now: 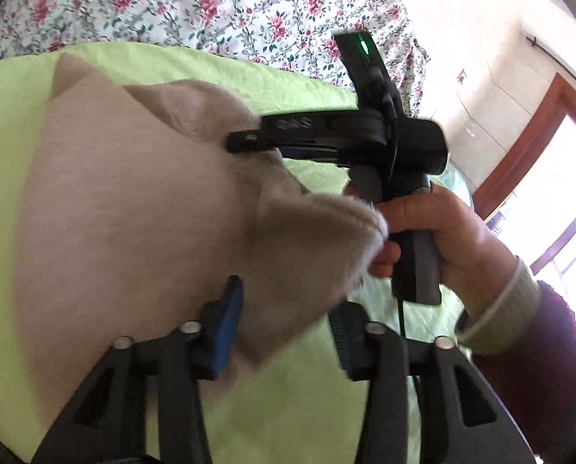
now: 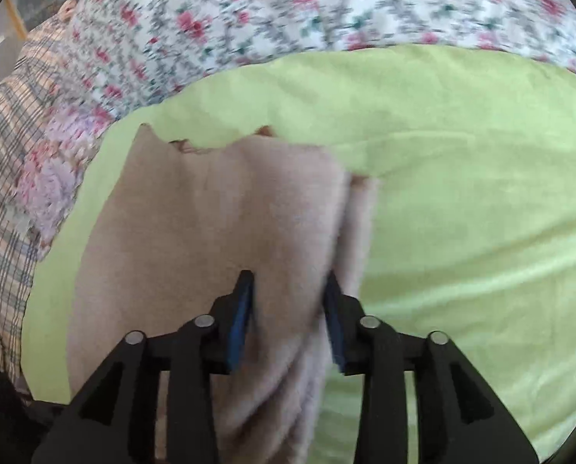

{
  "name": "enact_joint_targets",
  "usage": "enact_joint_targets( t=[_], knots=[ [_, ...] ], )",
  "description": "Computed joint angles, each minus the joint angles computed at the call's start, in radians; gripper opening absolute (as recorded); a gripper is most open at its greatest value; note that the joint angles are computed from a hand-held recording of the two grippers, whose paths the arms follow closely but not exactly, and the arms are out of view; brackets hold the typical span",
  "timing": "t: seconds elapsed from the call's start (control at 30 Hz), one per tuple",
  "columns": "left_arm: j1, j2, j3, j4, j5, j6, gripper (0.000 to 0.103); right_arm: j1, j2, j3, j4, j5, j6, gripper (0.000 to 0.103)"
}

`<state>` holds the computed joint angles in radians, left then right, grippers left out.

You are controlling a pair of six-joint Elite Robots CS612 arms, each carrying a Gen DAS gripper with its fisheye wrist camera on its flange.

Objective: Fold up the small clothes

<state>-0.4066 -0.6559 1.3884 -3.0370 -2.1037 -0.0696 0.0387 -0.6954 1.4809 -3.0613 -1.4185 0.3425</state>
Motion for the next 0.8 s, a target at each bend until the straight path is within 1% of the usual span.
enact_joint_targets(
  t=[0.03,0.07,0.1,0.13,0.17,0.2,0.23,0.27,0.3,0.33,0.37,0.4,0.43,0.5,0.57,0.63,0.67,0.73,0.77,0.8],
  knots=[
    [0.006,-0.01,0.017,-0.012,-0.004,0.004,0.052,-0.003,-0.009,0.02,-0.007,-0.009,0.022,0.056],
    [0.015,-0.021,0.034,-0.027,-0.005,0.007,0.056,-0.008,-0.02,0.043,-0.02,0.0,0.049,0.06],
    [0.024,-0.033,0.052,-0.044,0.006,0.005,0.063,-0.012,-0.024,0.056,-0.033,0.014,0.068,0.061],
    [0.033,-0.04,0.063,-0.06,0.015,-0.006,0.069,-0.02,-0.033,0.078,-0.056,0.045,0.094,0.062],
    [0.043,-0.049,0.079,-0.08,0.024,-0.025,0.077,-0.028,-0.039,0.098,-0.084,0.089,0.119,0.063],
    [0.056,-0.051,0.082,-0.093,0.04,-0.062,0.08,-0.036,-0.042,0.111,-0.11,0.135,0.14,0.068],
    [0.066,-0.046,0.07,-0.088,0.043,-0.091,0.08,-0.041,-0.041,0.117,-0.127,0.172,0.155,0.072],
    [0.077,-0.036,0.051,-0.075,0.035,-0.117,0.08,-0.043,-0.038,0.117,-0.139,0.208,0.167,0.079],
    [0.089,-0.022,0.021,-0.044,0.026,-0.147,0.08,-0.045,-0.033,0.115,-0.148,0.241,0.174,0.081],
    [0.095,-0.01,-0.007,-0.008,0.021,-0.165,0.08,-0.046,-0.028,0.111,-0.149,0.264,0.176,0.081],
    [0.102,0.005,-0.039,0.033,0.004,-0.181,0.081,-0.045,-0.023,0.104,-0.133,0.27,0.171,0.081],
    [0.109,0.031,-0.086,0.082,-0.044,-0.2,0.08,-0.043,-0.018,0.094,-0.115,0.27,0.166,0.081],
    [0.114,0.045,-0.11,0.109,-0.069,-0.211,0.08,-0.041,-0.013,0.086,-0.104,0.27,0.165,0.081],
    [0.117,0.078,-0.17,0.181,-0.086,-0.219,0.08,-0.042,-0.002,0.076,-0.094,0.28,0.172,0.081],
    [0.115,0.098,-0.207,0.223,-0.072,-0.223,0.08,-0.046,0.011,0.059,-0.086,0.309,0.178,0.081],
    [0.116,0.128,-0.263,0.281,-0.079,-0.221,0.081,-0.046,0.019,0.046,-0.08,0.324,0.167,0.081],
    [0.116,0.144,-0.29,0.305,-0.093,-0.221,0.082,-0.044,0.023,0.036,-0.067,0.329,0.157,0.081],
    [0.114,0.169,-0.323,0.329,-0.108,-0.223,0.082,-0.041,0.027,0.025,-0.038,0.331,0.136,0.081],
    [0.114,0.178,-0.333,0.32,-0.116,-0.221,0.08,-0.038,0.03,0.02,-0.03,0.325,0.125,0.076],
    [0.113,0.182,-0.337,0.316,-0.115,-0.211,0.077,-0.034,0.034,0.01,-0.011,0.328,0.117,0.059]
  ],
)
